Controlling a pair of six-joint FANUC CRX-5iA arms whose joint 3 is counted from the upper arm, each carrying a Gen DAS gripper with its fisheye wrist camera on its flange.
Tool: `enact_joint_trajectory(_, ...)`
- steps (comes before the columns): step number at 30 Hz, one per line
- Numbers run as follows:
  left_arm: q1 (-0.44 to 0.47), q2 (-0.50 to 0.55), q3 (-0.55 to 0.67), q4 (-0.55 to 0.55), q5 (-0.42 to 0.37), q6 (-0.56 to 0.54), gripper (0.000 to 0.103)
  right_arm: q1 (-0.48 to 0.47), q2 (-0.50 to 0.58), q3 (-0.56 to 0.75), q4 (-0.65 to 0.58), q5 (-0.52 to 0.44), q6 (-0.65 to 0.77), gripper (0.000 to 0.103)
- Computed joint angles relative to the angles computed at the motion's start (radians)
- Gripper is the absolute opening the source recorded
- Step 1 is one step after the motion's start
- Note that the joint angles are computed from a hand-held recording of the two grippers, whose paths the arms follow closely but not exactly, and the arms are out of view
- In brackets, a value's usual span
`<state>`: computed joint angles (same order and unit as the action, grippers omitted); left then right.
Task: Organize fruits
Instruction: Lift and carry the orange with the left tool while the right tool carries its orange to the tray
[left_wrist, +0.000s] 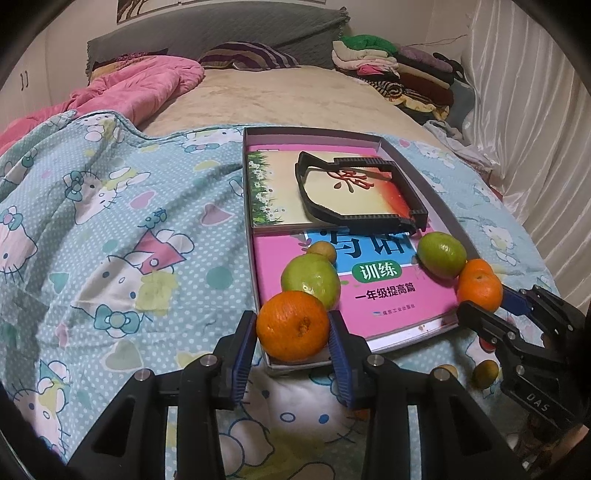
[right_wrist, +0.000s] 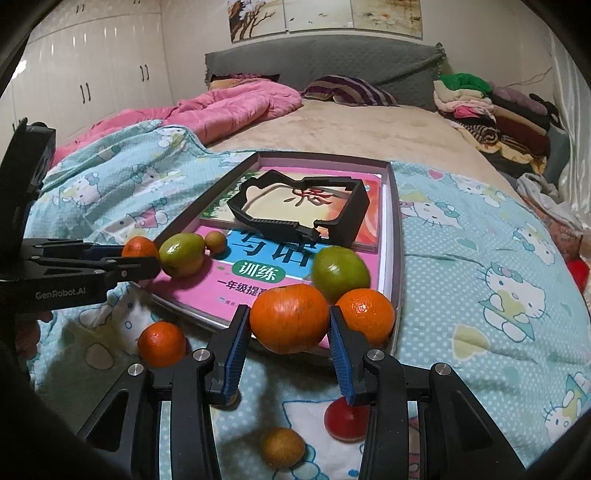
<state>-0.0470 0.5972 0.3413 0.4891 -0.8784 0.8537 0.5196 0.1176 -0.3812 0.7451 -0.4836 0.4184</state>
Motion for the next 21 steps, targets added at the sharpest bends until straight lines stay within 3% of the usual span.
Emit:
enact_joint_trajectory(10,0.003,0.01,0.007,0.013,-0.01,-0.005,0.04,-0.008,0.024,0.025,-0.042,0.004,0.056,0.043)
enact_joint_trajectory(17,0.004,0.019,0.021,0.014,-0.027,-0.023,0.04,-0.03,0.046,0.124,-0.322,-0.015,0.332,0.043)
enact_joint_trajectory(21,0.002,0.02,0.021,0.01,-0.021,-0.021,0.041,-0.029,0.062,0.159,-0.357,-0.05,0.396,0.043)
